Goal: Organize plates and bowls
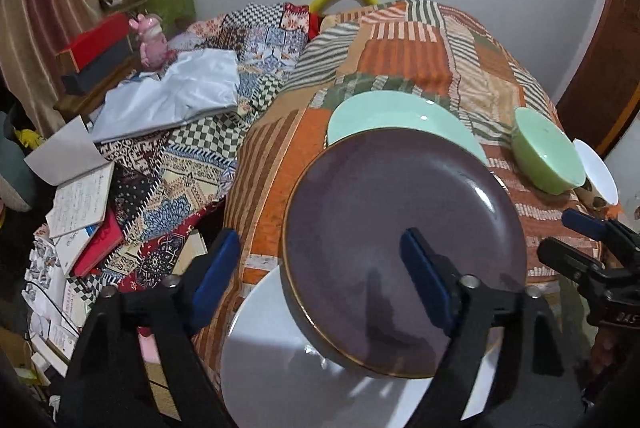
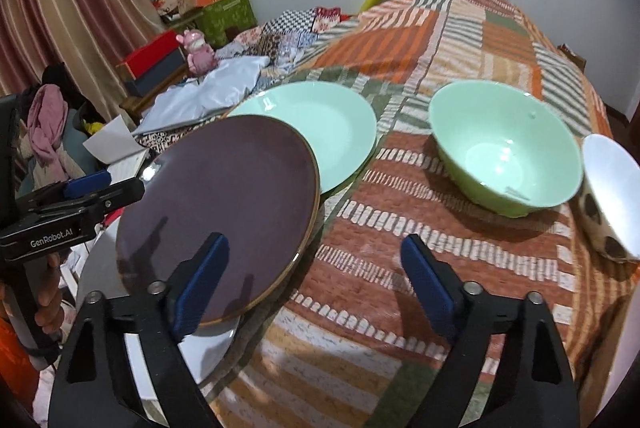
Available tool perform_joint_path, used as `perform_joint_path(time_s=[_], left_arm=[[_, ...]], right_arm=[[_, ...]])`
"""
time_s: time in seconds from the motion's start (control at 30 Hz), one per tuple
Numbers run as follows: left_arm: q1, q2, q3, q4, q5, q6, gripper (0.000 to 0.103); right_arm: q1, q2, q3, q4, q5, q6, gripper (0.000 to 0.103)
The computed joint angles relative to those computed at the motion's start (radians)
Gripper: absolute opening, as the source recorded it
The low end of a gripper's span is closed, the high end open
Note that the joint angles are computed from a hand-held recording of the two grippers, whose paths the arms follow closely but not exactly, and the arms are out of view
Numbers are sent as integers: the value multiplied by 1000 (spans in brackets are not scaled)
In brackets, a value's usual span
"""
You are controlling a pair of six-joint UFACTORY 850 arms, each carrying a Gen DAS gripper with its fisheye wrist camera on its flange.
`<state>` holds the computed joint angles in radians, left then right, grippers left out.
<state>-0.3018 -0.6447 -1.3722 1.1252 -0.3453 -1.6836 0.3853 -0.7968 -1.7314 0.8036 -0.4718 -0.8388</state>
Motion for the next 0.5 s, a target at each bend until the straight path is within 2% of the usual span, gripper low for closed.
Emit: perform_joint_path(time_s=[0.13, 0.2, 0.27, 0.33, 0.5], left_arm=[[19, -10, -2, -23, 17, 17, 68], [32, -17, -7, -70, 35, 58, 61], [45, -26, -15, -134, 51, 121, 49], [56, -39, -27, -212, 67, 196, 43], [67, -48, -29, -257, 101, 241, 38]], right_arm=[[7, -30, -41, -44, -29, 41, 68], [13, -39, -53, -67, -28, 61, 63], [15, -52, -69, -84, -36, 77, 58], [16, -65, -85, -93, -50, 90, 53], [17, -88, -115, -110, -86, 124, 44]])
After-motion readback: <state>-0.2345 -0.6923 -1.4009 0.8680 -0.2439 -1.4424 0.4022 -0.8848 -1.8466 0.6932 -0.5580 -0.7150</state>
